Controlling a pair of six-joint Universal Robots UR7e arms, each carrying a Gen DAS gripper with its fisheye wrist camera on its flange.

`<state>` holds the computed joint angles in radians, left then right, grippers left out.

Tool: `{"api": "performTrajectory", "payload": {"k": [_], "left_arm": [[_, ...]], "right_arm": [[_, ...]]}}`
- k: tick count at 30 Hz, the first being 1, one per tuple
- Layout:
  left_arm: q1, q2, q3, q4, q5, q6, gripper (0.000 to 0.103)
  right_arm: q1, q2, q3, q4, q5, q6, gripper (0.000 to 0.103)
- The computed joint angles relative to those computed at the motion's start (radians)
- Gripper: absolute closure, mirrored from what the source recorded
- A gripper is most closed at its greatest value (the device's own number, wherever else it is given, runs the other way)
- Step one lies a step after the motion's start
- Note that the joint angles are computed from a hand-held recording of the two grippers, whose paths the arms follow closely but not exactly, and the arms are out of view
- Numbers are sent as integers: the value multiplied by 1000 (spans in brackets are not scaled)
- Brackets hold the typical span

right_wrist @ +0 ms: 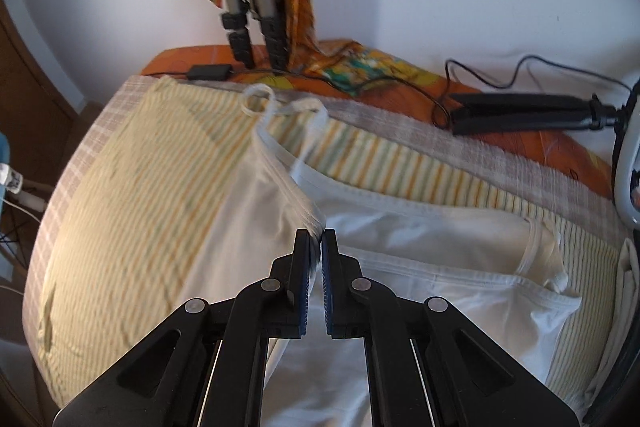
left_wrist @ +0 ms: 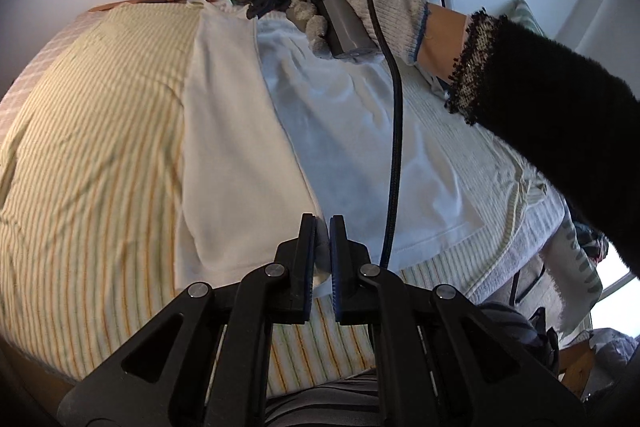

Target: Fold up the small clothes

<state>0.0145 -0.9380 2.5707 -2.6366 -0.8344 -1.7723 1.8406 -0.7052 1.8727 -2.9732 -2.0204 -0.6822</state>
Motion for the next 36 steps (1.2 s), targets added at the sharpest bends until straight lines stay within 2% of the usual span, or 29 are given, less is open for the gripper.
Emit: {"api": "performTrajectory", "payload": {"k": [4,6,7,8,9,11,14,18,20,22,25,27,29,32,36], "left_arm": [[8,19,-8,-19,-21,19,97],[-1,16,1,-40,-24,-2,78],[-13,9,13,-50,-24,-19,73],[-29,-3,21,-42,-21,-39,70],[-46,-17,25,-15,-21,-61,70],[-79,-50,27,62,-28,-107,70],[-124,-104,14,237,-49,-200,70],[-154,-142,22,348,-65,-295,70],[-165,-149,40,340,-50,-314,70],[-173,-144,44,344,-28,-317,70],[-137,-118,5,391,-18,-260,70],[-118,-109,2,363,-15,-231,70],[-120,-112,11,355,-15,-252,70],[-138,-141,35,397,-43,-336,70],[-171,-171,93,343,-85,-377,70]], "right_arm": [[-12,17,-6,2,-7,-19,98],[-19,24,2,-34,-2,-48,92],[-28,16,10,-38,53,-74,89],[-34,11,17,-48,68,-85,82],[-40,2,23,-49,83,-91,77],[-50,-26,41,-48,112,-97,74],[-67,-82,67,-37,158,-89,74],[-90,-177,118,-15,229,-92,71],[-105,-233,152,-4,267,-101,65],[-116,-282,180,4,285,-108,64],[-137,-353,226,-4,302,-127,64],[-163,-402,248,5,318,-145,63],[-190,-447,263,17,329,-152,61],[-236,-522,272,107,345,-153,59],[-274,-600,305,230,336,-190,59]]}}
